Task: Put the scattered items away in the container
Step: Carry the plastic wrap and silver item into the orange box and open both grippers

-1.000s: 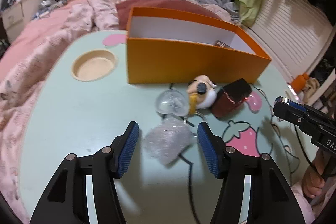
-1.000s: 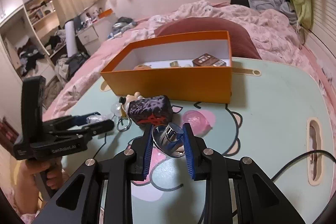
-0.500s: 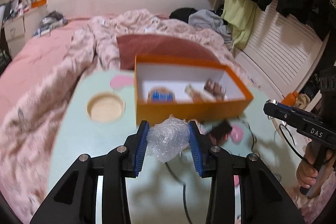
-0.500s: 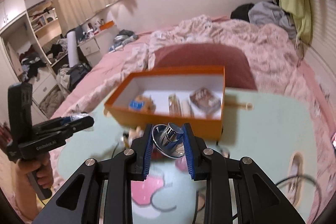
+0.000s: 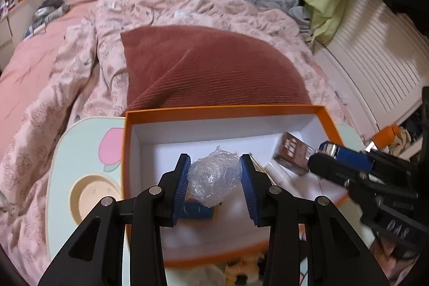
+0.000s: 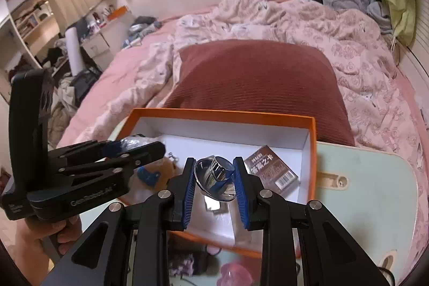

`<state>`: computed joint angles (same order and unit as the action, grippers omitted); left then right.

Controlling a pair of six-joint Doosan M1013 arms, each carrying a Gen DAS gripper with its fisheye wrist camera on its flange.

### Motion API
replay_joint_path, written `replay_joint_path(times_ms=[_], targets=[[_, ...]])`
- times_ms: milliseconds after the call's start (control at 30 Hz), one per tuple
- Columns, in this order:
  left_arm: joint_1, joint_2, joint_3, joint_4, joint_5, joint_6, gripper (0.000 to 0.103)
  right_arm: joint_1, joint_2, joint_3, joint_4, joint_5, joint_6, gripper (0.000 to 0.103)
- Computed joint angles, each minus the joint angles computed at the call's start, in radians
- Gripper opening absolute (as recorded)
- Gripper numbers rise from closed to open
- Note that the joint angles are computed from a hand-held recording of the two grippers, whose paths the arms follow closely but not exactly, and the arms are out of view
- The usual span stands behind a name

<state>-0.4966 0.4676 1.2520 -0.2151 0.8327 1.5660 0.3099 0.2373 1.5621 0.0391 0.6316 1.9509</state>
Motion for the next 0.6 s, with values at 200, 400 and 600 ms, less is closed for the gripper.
replay_joint_path(times_ms=[200, 400, 600], targets=[[0.004, 0.033, -0.039, 0.022, 0.028, -0.085, 0.045, -0.01, 0.027, -0.026, -0.005, -0.001, 0.016, 0.027], [-0.015, -0.007, 0.028, 0.12, -0.062, -0.108, 0.065, 0.014, -0.003, 0.011, -0.148, -0.056, 0.084, 0.028], [0.014, -0.06, 0.087, -0.024, -0.088, -0.036, 0.065, 0.03, -0.081, 0.089, -0.16, -0.12, 0.102, 0.033]])
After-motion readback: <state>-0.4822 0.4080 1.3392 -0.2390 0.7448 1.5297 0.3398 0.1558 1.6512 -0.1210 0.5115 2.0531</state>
